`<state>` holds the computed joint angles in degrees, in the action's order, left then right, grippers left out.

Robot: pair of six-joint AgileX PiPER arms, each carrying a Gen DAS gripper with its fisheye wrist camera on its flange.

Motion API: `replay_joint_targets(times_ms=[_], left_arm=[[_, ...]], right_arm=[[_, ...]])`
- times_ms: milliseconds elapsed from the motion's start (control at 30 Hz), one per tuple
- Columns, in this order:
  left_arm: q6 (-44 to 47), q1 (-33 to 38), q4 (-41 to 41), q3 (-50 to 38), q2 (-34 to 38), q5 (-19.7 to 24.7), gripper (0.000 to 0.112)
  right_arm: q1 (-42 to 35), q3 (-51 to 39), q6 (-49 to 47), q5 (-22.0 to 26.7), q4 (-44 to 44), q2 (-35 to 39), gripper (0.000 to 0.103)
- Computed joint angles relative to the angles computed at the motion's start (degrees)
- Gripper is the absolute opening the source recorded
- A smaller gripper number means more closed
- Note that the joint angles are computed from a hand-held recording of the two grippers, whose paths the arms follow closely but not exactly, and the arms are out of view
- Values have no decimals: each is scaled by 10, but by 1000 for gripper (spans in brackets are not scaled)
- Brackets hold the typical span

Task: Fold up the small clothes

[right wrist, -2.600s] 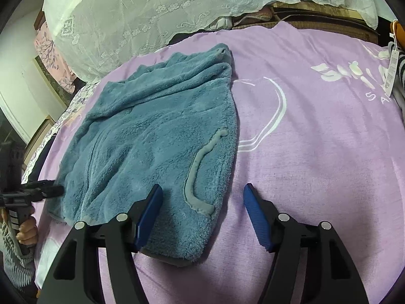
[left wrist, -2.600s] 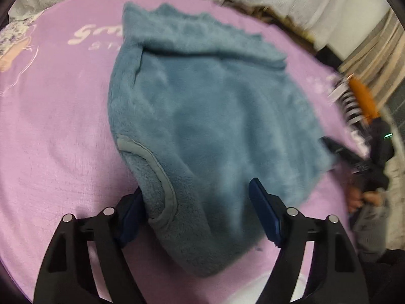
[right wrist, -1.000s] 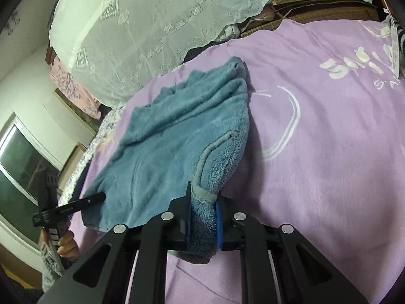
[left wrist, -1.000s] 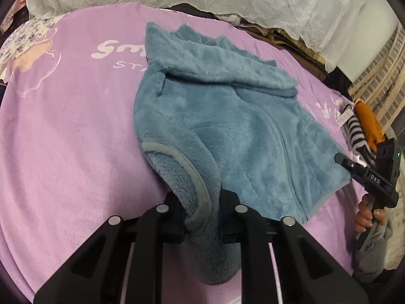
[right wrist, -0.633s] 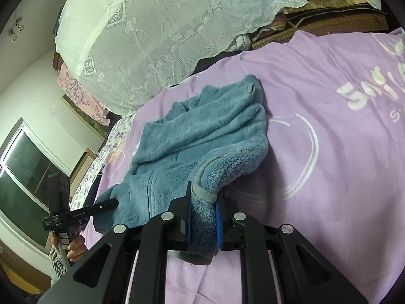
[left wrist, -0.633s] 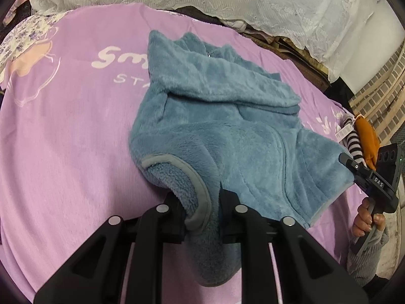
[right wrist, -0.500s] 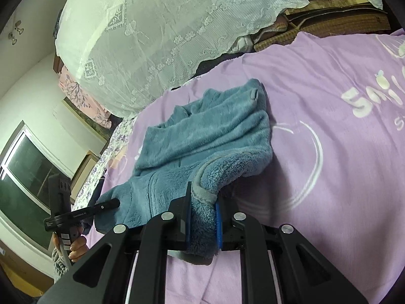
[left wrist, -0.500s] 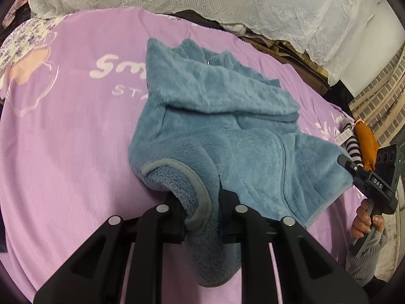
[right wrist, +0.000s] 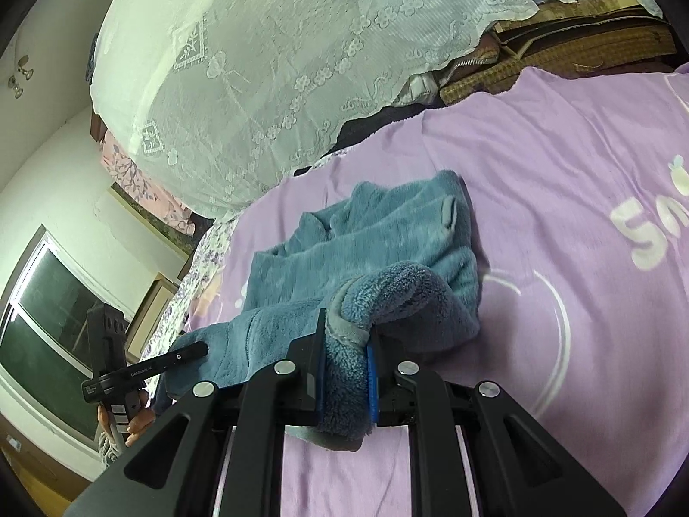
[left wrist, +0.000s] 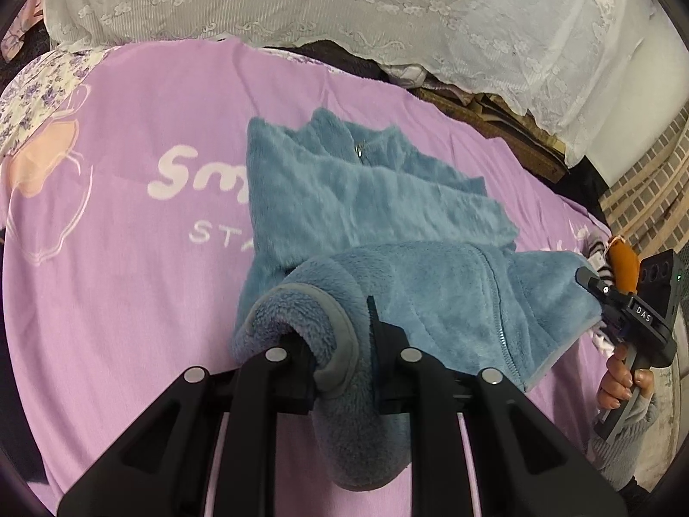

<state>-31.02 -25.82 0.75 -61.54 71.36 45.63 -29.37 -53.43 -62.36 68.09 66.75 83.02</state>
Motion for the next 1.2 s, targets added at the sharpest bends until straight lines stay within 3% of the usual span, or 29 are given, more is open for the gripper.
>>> replay_joint_targets(times_ms=[400,567,667,733,800,867,900,933,1033,1200], left_arm=[[98,95,-95,-92,123,13,18],[115,134,-134,-142,187,17,27],[126,163,-177,-187,244,27,30],[133,173,-193,-213,265,42,32],[173,199,-255,-222,268,56,41],[232,227,-339,-198,252,49,68],[250,242,-373,-184,240,45,76],[256,247,-383,-173,233,36,86],[190,246,-312,-174,222,23,86],[53,197,-105,-186,218,26,86]], right_arm=[[89,-118,84,-65,-4,108,15],[128,-218,149,-100,-18,195,16],[145,-295,216,-110,-37,266,22],[144,-340,247,-91,-28,312,30],[135,-346,241,-74,-1,323,38],[123,-332,206,-58,26,309,52],[119,-326,196,-60,31,302,61],[114,-319,188,-70,34,291,63],[104,-332,206,-70,30,291,64],[125,-278,154,-143,-22,238,60]])
